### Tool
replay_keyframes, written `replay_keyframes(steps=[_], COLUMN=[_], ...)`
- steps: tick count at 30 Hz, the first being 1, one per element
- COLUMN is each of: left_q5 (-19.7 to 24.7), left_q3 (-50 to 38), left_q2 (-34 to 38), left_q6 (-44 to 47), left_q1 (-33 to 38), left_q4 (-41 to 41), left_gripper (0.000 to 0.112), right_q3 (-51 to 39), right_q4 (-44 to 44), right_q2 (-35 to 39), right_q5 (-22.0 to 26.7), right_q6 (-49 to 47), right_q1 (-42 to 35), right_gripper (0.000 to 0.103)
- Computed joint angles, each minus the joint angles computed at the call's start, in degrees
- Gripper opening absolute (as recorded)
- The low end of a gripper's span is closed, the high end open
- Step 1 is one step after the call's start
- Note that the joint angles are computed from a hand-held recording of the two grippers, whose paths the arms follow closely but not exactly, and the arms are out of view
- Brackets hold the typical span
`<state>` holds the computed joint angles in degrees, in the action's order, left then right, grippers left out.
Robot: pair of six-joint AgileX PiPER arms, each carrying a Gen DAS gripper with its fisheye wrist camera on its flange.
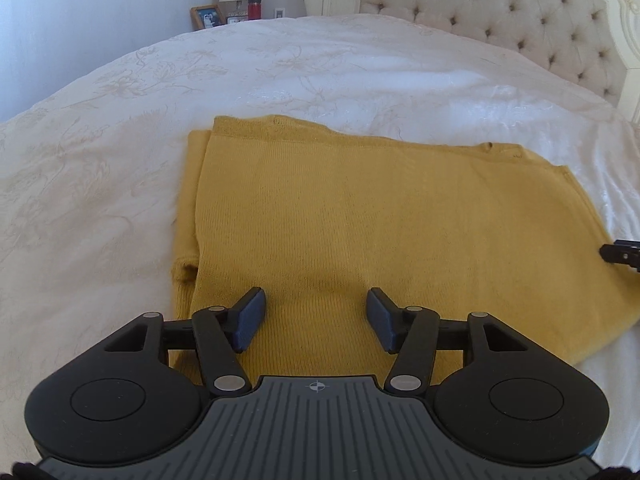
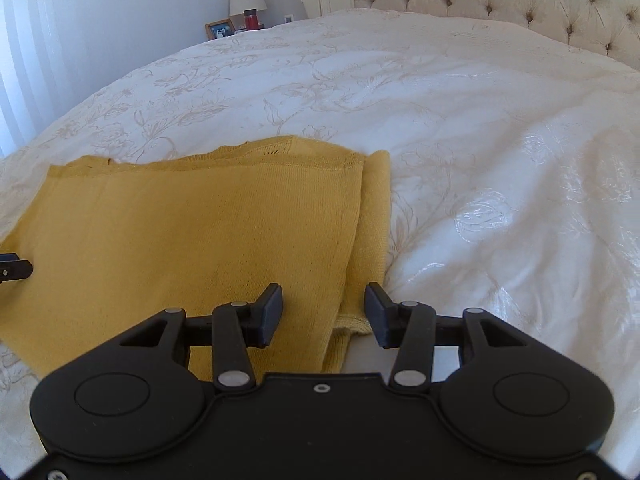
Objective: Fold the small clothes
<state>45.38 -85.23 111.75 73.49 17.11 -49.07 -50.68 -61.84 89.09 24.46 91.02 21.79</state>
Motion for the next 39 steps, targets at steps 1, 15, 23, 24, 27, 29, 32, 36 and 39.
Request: replay_keyframes(steps=[1,15,23,24,27,29,32,36,39], left_q5=[-0.3,-4.8,-5.1,-5.5,-6.2,-6.2,-5.9,-5.9,-5.7], left_q3=[1.2,16.0,17.3,17.9,18.7,18.8,18.6,18.6,18.4], left_q2=[-0.4,-4.0,-4.2,-4.5,-4.8,-4.9,-4.8,-4.7,-4.5], left_q6=[1.7,28.3,30.3,31.3,32.5,32.7,32.3,32.3,32.2], left_q1=[0.6,3.7,3.7,3.7,3.5,3.6,3.7,3.7,3.7], left_q4=[-1.7,-24.4,-26.5,-27.2,-28.2,-28.3,-28.2,-28.2,-28.2], left_gripper=[0.056,0.069,0.07,0.07,0.07,0.07,0.07,0.07,0.07], right_q3=[1.5,13.9,13.3,12.6,8.3,4.1,0.2,-3.5,-4.5], right_q4=[-0.9,-16.8,-8.9,-11.1,-13.2,-11.2,-11.5,-9.0,-4.7], right_q2=[-0.9,-9.1,-12.5,-12.7,-11.8,-9.5,-6.2,-1.7,-0.3], right_q5=[-0.1,-0.7,3.5,5.7,6.1,5.4,1.8,1.4,1.5], right_q6=[1.8,27.8,23.5,25.5,23.8,19.3,21.4,19.5,15.4], right_q1=[0.6,6.3,8.8,10.2,10.9,10.3,7.8,5.0,1.7], right_gripper=[0.056,0.057,0.06,0.061,0.061,0.061,0.061,0.061,0.064])
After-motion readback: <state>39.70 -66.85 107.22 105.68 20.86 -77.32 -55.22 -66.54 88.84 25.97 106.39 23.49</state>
